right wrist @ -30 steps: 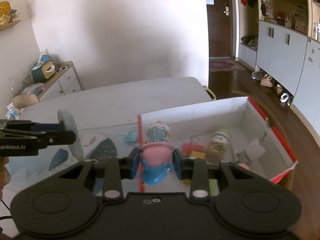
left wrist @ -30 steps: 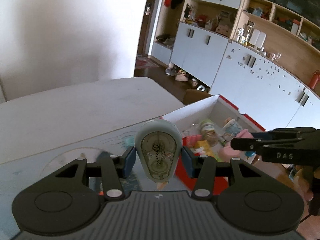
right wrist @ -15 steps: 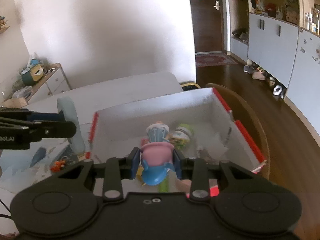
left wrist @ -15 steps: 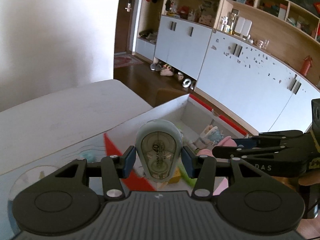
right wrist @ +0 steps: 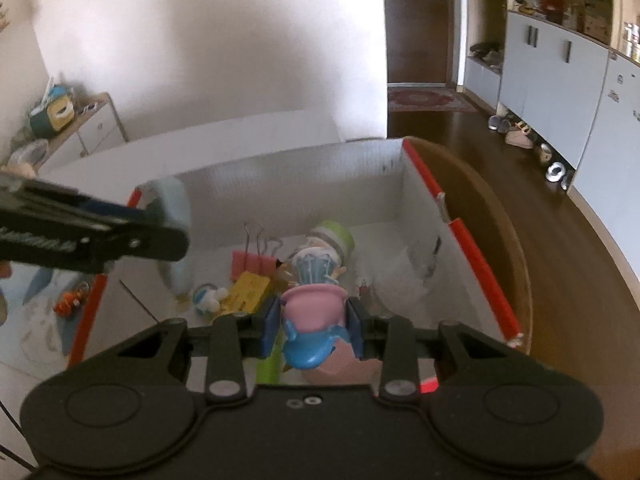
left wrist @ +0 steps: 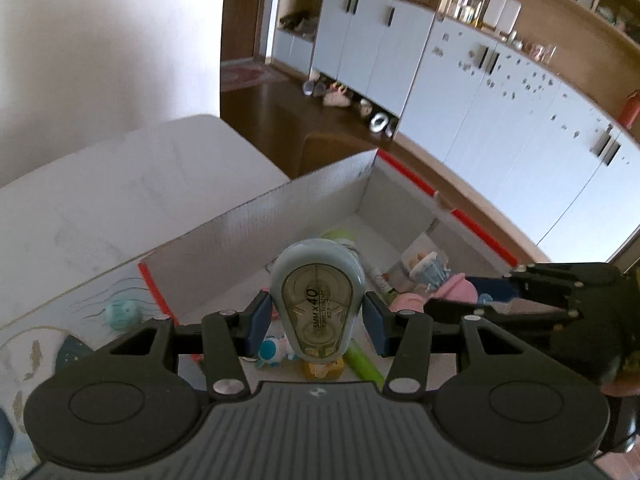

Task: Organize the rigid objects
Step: 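Carry the tape dispenser and pig toy with both grippers into the red box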

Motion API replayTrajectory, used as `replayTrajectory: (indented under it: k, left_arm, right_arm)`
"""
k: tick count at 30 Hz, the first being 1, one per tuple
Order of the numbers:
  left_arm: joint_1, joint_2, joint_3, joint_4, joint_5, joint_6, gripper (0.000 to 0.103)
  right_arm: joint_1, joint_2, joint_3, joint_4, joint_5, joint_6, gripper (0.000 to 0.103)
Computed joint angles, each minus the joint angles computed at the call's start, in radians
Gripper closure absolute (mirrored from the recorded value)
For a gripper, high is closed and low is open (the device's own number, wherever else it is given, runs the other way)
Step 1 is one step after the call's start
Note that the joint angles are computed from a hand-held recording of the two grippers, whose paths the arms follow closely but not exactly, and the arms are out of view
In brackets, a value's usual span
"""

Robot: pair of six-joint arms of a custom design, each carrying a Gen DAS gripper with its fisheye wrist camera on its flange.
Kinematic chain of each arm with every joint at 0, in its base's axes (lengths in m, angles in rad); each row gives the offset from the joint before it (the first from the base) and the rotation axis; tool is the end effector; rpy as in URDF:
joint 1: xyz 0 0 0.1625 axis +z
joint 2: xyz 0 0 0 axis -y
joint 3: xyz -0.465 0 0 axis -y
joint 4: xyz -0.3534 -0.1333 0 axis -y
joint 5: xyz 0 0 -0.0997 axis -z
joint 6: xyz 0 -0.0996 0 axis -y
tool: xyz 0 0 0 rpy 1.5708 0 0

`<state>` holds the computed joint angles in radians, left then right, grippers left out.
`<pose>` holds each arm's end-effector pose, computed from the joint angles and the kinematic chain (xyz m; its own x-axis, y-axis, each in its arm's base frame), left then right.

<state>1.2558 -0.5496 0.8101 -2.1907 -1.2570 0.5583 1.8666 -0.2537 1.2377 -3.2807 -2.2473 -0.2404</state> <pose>-0.1119 -0.8729 0.2608 -0.6419 0.6339 -0.4314 0.7429 0.6535 -0.1452 0.2929 -0.7177 -0.0070 -0.7902 -0.0050 0.6128 -0.4182 0.7354 -0.5332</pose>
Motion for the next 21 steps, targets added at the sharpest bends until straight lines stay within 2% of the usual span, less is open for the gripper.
replayTrajectory:
  k: [11,21]
  left_arm:
    - [-0.004,0.134,-0.187,0.113,0.063,-0.015,0.054]
    - [-0.016,0.224,-0.289,0.129,0.104,0.021,0.054]
  right_arm:
    - [-0.021,0.052,-0.109,0.113,-0.014,-0.032,0.069]
    - [-0.021,0.079,-0.157,0.166,-0.040,-0.041,0.069]
